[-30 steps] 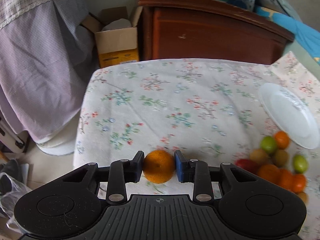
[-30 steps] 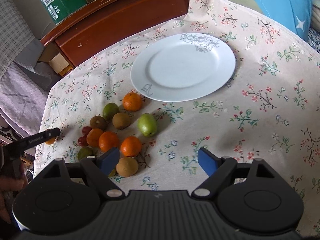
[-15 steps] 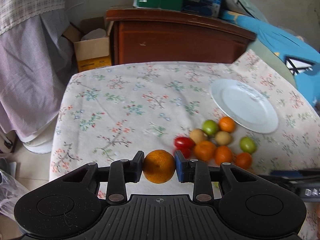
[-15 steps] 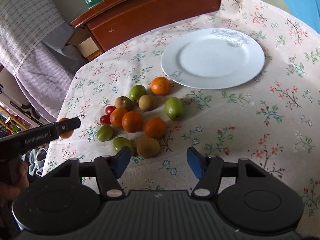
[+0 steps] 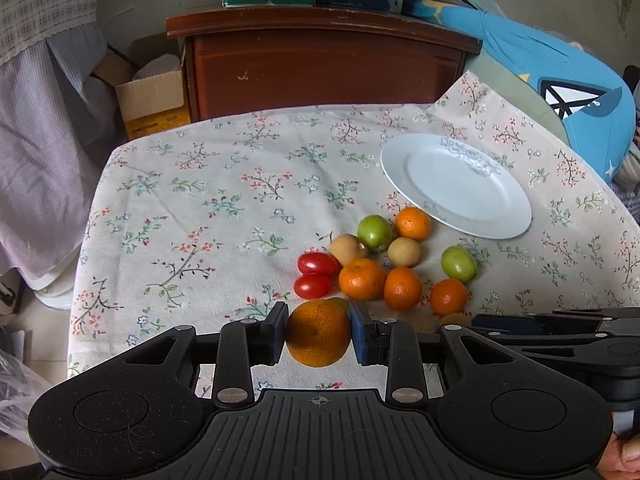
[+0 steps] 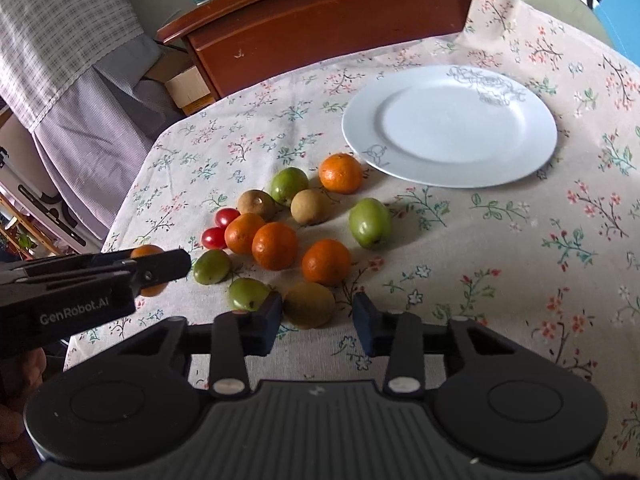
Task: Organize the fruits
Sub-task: 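Lift the tangerine with the left gripper while the right gripper grasps a small brown kiwi, then carry tangerine and kiwi over the plate and open both grippers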
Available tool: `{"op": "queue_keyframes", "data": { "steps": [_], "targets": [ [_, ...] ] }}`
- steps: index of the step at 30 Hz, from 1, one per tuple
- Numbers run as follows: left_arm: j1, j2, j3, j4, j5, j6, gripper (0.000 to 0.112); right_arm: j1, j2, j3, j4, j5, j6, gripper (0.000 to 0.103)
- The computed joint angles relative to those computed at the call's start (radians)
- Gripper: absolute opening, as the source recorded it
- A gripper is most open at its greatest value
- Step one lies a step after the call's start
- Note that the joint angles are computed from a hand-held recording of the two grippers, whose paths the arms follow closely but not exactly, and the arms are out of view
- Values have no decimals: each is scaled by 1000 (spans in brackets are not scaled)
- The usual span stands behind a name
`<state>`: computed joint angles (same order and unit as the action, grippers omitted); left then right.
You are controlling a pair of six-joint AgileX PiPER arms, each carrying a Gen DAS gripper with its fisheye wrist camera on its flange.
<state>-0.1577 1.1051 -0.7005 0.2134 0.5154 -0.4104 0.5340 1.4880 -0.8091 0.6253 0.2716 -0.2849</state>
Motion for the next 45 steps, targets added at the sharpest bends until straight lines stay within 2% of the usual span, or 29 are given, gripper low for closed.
{"op": "queue_keyframes", "data": {
  "steps": [1, 4, 12, 18, 25, 33, 39, 42, 45],
  "targets": [
    [-6, 2, -3, 9, 5, -13, 30, -3, 2, 0, 48, 4, -51, 28],
    [-29, 9, -12, 47, 16, -60, 30, 8, -2, -1, 14, -1, -22, 28],
    [-70, 27, -46, 102, 41, -128, 30, -20, -49, -6, 124, 12, -113, 28],
    [-112, 55, -92, 151, 53, -166, 30, -16, -70, -41, -46, 14, 49, 28],
    [-137, 101, -165, 155, 34, -154, 30, -83, -70, -92, -12, 63, -7, 28],
    [-71, 183, -239, -87, -19, 63, 30, -194, -5, -179, 45, 132, -124, 28],
    [-54, 275, -284, -204, -53, 175, 30, -257, 59, -212, 101, 137, -115, 28],
    [-41, 316, -303, -292, -73, 257, 30, -274, 83, -227, 105, 141, -94, 28],
    [-39, 353, -319, -322, -89, 285, 30, -284, 103, -241, 90, 138, -62, 28]
  ]
}}
